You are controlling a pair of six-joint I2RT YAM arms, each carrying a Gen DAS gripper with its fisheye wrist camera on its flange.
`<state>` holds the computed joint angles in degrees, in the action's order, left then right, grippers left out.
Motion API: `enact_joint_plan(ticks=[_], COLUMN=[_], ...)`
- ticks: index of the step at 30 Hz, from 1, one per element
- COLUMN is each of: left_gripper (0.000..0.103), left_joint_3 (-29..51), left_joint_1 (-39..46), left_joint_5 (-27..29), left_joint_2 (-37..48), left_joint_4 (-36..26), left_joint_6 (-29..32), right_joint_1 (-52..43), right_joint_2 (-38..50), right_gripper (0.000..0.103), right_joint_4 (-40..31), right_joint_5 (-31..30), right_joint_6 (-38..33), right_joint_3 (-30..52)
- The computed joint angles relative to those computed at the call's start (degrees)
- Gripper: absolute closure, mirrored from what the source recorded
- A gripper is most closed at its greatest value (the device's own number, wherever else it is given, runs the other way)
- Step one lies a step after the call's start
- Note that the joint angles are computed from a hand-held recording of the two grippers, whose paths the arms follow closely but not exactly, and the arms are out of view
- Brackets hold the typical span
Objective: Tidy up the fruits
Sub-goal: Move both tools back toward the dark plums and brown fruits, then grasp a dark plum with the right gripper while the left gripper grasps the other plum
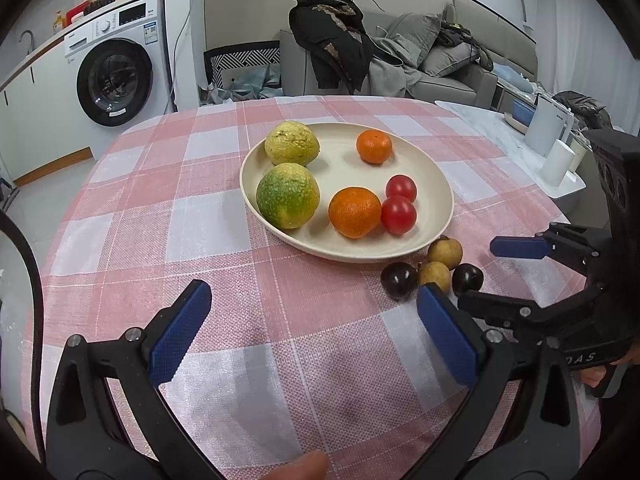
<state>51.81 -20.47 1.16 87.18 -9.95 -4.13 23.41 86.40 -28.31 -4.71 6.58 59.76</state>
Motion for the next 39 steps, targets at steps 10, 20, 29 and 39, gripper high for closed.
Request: enact_joint_plan(ticks=[10,20,29,39], left_gripper=[0.001,0.001,0.001,0.001], left_joint_3=[0.6,1.0,1.1,2.0], left_joint_1=[-0.1,-0.3,-1.0,-1.9], left_joint_5=[0.4,1.0,0.8,0.2], left_joint_2=[1.3,2.1,2.4,3.3], left_joint_4=[0.0,-0.5,-0.8,-2.1], left_joint_6=[0.2,0.3,0.5,-1.2], right_joint_1=[0.7,0.8,1.3,-0.8], right_joint_2=[0.4,0.4,0.2,-4.7], right_gripper=[0.051,0.067,0.078,0.078], right_joint_4=[0.7,1.3,1.2,1.9], right_joint_5=[-2.6,-1.9,-1.5,-1.4], right_joint_6=[-0.9,-1.0,-1.9,-1.1], right_joint_3=[-0.2,-0.5,-0.6,-1.4])
